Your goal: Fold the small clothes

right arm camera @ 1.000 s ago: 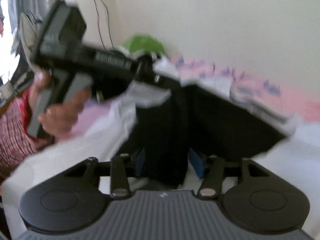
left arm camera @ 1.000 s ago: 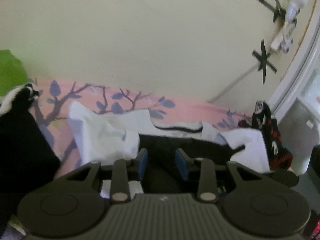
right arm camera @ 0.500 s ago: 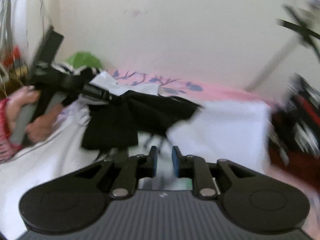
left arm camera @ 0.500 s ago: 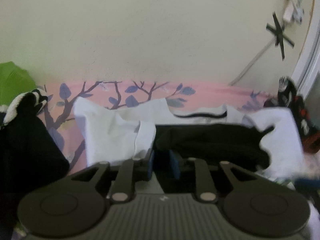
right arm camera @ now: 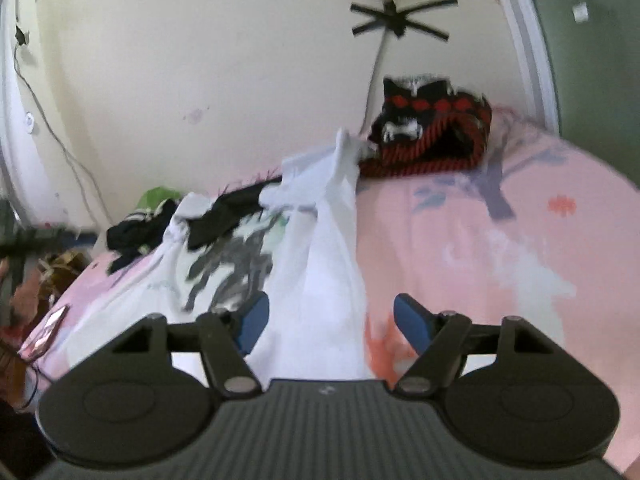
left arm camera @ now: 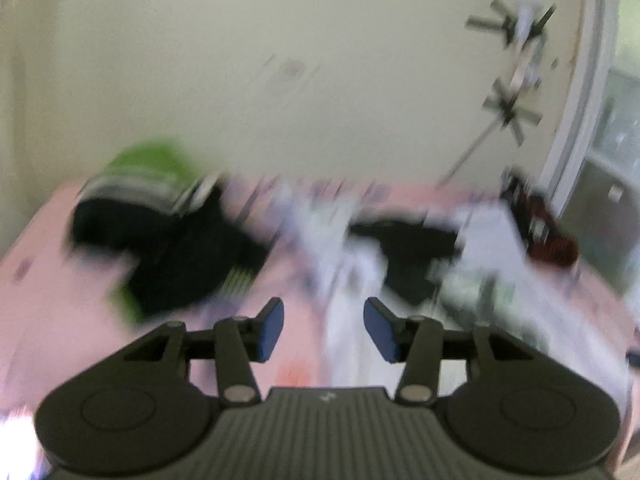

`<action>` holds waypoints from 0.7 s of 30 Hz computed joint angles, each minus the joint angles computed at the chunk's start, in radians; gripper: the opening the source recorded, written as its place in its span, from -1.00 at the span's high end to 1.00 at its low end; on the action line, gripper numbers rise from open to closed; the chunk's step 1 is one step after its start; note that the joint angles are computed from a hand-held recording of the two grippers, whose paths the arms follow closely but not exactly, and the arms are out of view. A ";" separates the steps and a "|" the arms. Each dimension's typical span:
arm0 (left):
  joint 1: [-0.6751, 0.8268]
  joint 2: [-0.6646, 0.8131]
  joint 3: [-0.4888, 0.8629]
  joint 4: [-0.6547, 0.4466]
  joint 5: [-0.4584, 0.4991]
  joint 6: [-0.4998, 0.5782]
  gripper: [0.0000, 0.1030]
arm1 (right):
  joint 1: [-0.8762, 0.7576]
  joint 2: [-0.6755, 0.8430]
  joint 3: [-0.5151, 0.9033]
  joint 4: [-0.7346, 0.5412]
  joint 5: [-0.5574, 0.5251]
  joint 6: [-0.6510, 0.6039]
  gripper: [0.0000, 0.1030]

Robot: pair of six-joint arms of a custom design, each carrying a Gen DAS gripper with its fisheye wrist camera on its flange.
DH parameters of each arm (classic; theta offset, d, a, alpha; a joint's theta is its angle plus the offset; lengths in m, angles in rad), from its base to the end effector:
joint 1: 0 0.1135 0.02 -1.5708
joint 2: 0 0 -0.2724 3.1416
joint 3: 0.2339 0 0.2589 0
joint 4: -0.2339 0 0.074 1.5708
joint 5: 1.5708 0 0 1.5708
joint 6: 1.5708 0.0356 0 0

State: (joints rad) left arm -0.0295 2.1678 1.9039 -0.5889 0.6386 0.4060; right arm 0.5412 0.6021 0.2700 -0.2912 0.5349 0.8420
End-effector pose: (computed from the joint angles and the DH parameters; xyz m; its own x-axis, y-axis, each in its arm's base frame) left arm 0.4986 -0.0359 0.2538 -0.5274 0.3328 -0.7817 0.6792 0.7179 -0.1526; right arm 0.1277 0.0556 0.1813 -0.3992 0.5089 -0.7627 0.3143 0.8574 0.4075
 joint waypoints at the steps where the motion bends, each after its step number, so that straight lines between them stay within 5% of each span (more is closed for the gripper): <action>1: 0.030 -0.047 -0.082 -0.003 -0.007 0.023 0.08 | -0.005 -0.014 -0.014 -0.001 -0.023 0.000 -0.32; 7: 0.122 -0.195 -0.383 -0.015 0.019 0.049 -0.02 | 0.053 -0.150 -0.076 -0.057 -0.050 0.009 -0.30; 12: 0.056 -0.210 -0.474 0.060 -0.045 0.043 0.05 | 0.099 -0.179 -0.118 -0.037 -0.046 0.034 -0.27; 13: 0.052 -0.236 -0.530 0.113 -0.054 0.051 0.08 | 0.137 -0.165 -0.125 -0.020 -0.029 0.061 -0.17; 14: 0.048 -0.253 -0.556 0.118 -0.059 0.078 0.56 | 0.182 -0.156 -0.132 -0.004 0.006 0.080 0.03; 15: 0.052 -0.268 -0.571 0.096 -0.054 0.098 0.86 | 0.197 -0.146 -0.139 0.021 -0.017 0.086 0.67; 17: 0.087 -0.278 -0.536 -0.042 -0.011 0.125 0.88 | 0.203 -0.204 -0.158 0.037 -0.060 0.142 0.71; 21: 0.217 -0.376 -0.563 -0.153 0.067 0.200 0.87 | 0.280 -0.488 -0.109 -0.188 0.065 0.181 0.73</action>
